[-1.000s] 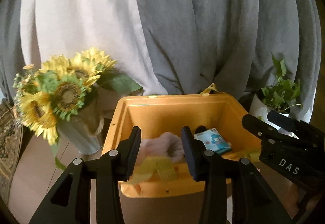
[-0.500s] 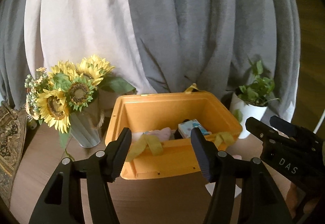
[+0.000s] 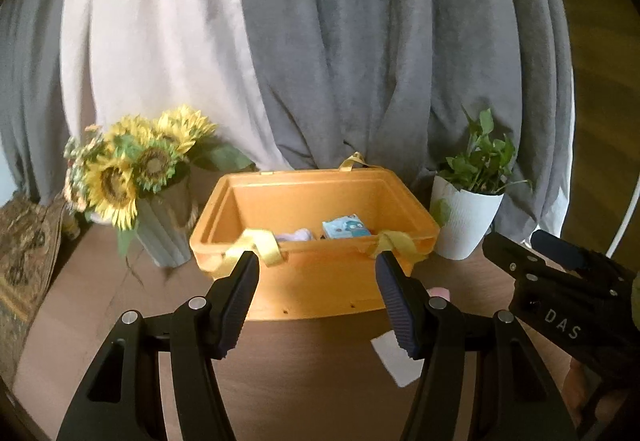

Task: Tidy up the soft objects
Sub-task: 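Withdraw both tools toward the pink sponge and white cloth on the table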

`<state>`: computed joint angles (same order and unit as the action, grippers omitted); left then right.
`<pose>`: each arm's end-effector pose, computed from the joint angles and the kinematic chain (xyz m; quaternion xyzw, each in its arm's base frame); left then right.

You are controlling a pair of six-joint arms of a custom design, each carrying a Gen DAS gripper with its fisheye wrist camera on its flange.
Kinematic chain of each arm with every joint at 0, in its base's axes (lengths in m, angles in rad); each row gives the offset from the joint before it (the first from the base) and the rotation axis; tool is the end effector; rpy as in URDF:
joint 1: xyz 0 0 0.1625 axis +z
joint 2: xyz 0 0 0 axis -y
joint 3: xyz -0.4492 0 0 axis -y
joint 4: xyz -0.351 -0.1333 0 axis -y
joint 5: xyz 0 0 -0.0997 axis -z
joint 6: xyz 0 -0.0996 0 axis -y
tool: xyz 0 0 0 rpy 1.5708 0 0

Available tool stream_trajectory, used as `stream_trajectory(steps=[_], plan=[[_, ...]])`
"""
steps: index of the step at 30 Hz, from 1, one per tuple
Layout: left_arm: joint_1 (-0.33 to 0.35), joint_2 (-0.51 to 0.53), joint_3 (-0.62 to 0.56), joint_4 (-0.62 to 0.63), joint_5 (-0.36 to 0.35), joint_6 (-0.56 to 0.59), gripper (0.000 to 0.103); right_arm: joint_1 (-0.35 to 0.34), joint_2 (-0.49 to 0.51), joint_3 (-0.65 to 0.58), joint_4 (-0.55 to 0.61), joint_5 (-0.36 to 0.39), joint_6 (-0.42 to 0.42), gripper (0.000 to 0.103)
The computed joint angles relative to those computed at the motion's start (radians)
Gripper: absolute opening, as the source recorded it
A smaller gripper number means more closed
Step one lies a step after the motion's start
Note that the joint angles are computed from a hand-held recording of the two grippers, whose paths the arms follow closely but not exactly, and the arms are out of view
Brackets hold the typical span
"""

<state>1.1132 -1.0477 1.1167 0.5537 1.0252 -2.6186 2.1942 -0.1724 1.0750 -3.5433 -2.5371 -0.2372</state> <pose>-0.0928 -0.6071 0.3968 0.2950 0.8138 -0.4315 0.2540 0.4839 -0.5851 0.0243 0.1025 -0.7912 0.5198 0.3056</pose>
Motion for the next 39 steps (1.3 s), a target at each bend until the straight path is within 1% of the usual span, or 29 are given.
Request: stream_trajectory(steps=[2,9,16,19,21,26,29,34,39], plan=[[-0.02,-0.01,0.044,-0.025,-0.033,-0.037,0.06,-0.01,-0.04,0.069,-0.006,0.036,0.001,0.067],[-0.089,-0.033,0.195,-0.144,-0.163,-0.126,0.06,-0.054,-0.148,0.245,-0.038,0.15,-0.05,0.067],[-0.151,-0.033,0.295,-0.227,-0.274,-0.2,0.06,-0.097,-0.231,0.368,-0.038,0.25,-0.09,0.067],[-0.172,-0.03,0.333,-0.269,-0.314,-0.209,0.06,-0.116,-0.258,0.408,-0.029,0.287,-0.104,0.067],[-0.179,-0.021,0.346,-0.284,-0.332,-0.218,0.06,-0.129,-0.274,0.428,-0.017,0.314,-0.112,0.067],[-0.184,-0.001,0.372,-0.317,-0.35,-0.235,0.06,-0.162,-0.297,0.459,-0.003,0.373,-0.158,0.067],[-0.182,0.02,0.366,-0.305,-0.357,-0.257,0.06,-0.183,-0.304,0.47,0.004,0.414,-0.171,0.067],[-0.176,0.049,0.362,-0.319,-0.376,-0.272,0.06,-0.214,-0.308,0.467,0.065,0.459,-0.178,0.067],[-0.161,0.083,0.346,-0.307,-0.376,-0.304,0.06,-0.24,-0.301,0.443,0.132,0.489,-0.197,0.067]])
